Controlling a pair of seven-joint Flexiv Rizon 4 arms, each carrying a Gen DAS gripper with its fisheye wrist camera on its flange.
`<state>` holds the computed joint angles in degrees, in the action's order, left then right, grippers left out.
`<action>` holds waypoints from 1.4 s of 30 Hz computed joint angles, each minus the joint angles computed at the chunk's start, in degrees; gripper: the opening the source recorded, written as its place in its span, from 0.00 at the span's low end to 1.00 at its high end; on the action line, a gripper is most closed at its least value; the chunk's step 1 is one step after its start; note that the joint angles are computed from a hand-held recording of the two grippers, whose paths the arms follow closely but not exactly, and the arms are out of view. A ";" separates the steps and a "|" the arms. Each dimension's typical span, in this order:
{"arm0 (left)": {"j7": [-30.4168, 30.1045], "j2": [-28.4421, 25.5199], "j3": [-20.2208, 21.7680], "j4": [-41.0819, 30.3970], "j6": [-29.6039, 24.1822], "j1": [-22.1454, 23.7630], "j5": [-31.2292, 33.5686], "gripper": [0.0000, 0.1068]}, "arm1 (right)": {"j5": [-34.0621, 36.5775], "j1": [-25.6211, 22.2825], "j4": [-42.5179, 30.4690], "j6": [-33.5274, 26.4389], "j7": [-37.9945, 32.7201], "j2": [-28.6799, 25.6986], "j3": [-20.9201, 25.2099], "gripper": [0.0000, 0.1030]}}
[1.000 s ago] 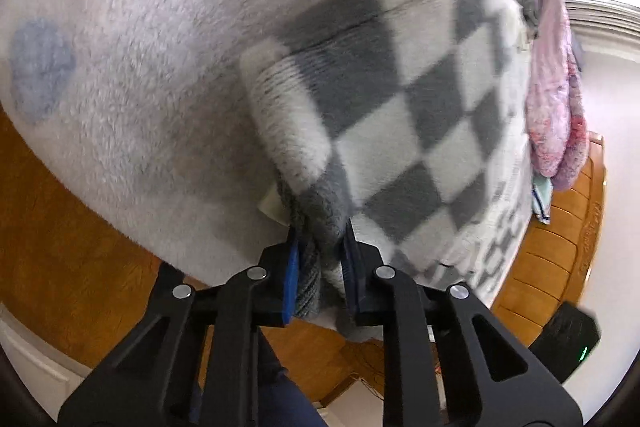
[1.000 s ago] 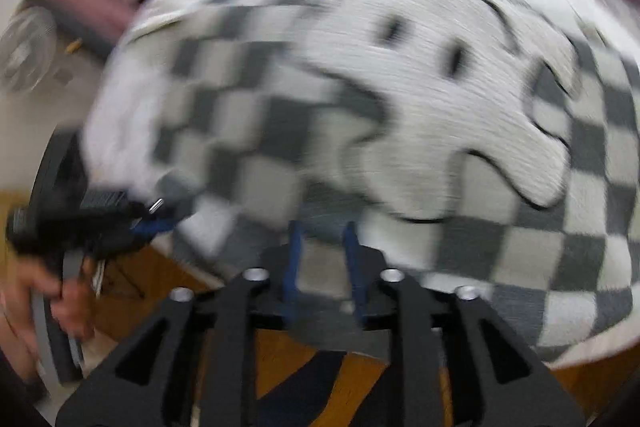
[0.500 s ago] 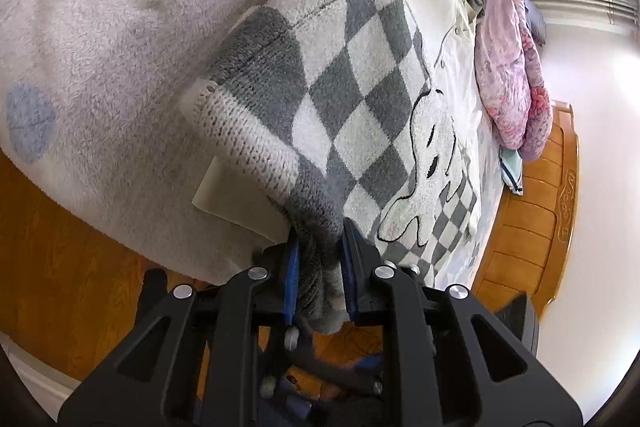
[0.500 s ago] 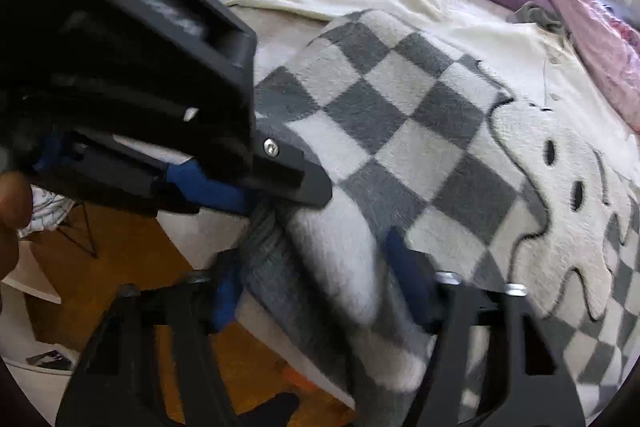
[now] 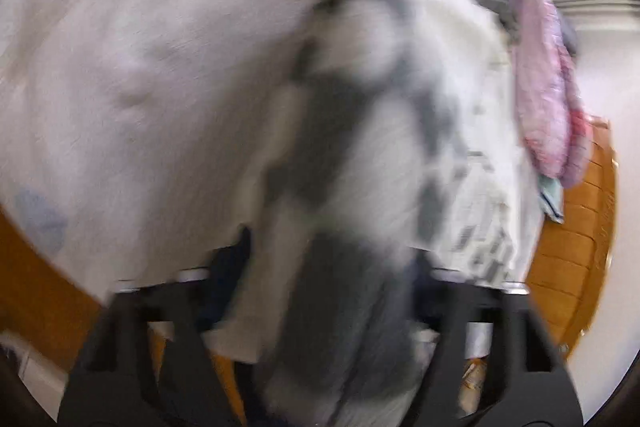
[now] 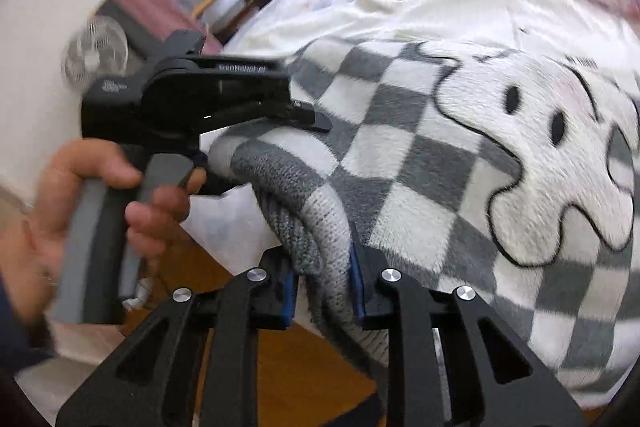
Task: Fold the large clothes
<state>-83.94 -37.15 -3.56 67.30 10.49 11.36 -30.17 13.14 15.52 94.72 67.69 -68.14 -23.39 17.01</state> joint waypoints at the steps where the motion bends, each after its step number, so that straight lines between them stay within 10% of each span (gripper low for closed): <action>1: 1.87 0.70 -0.09 -0.74 1.18 -1.31 1.84 0.32 | 2.35 -1.45 0.52 0.52 -0.37 0.68 0.95 0.19; 8: 13.34 7.31 -3.34 -0.83 8.84 -9.18 3.91 0.25 | 20.56 -10.07 9.74 5.79 -2.09 12.84 1.95 0.18; 17: 16.79 4.07 -7.00 -5.78 4.73 -24.98 8.72 0.26 | 26.67 -11.29 27.38 8.16 11.78 27.01 -7.72 0.18; 27: 18.20 -1.30 -4.53 -7.53 1.42 -37.20 21.77 0.41 | 50.13 -11.28 31.93 3.58 5.44 24.94 -15.36 0.21; 31: 17.30 1.83 -6.57 -3.92 2.93 -32.28 12.91 0.71 | 38.13 -14.05 29.00 -3.79 10.27 24.11 -15.17 0.30; 36: 12.47 10.18 -5.89 7.83 13.81 -25.31 0.00 0.83 | 30.07 -16.45 28.78 -9.62 13.59 25.56 -15.71 0.30; 42: 4.20 7.12 0.56 2.47 13.26 -24.11 16.98 0.83 | 16.18 -16.58 21.49 -13.30 4.00 25.20 -17.07 0.21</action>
<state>-79.75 -30.03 -3.00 69.78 23.75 -12.75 -13.19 29.33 -1.06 116.21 54.40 -64.14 1.81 -0.06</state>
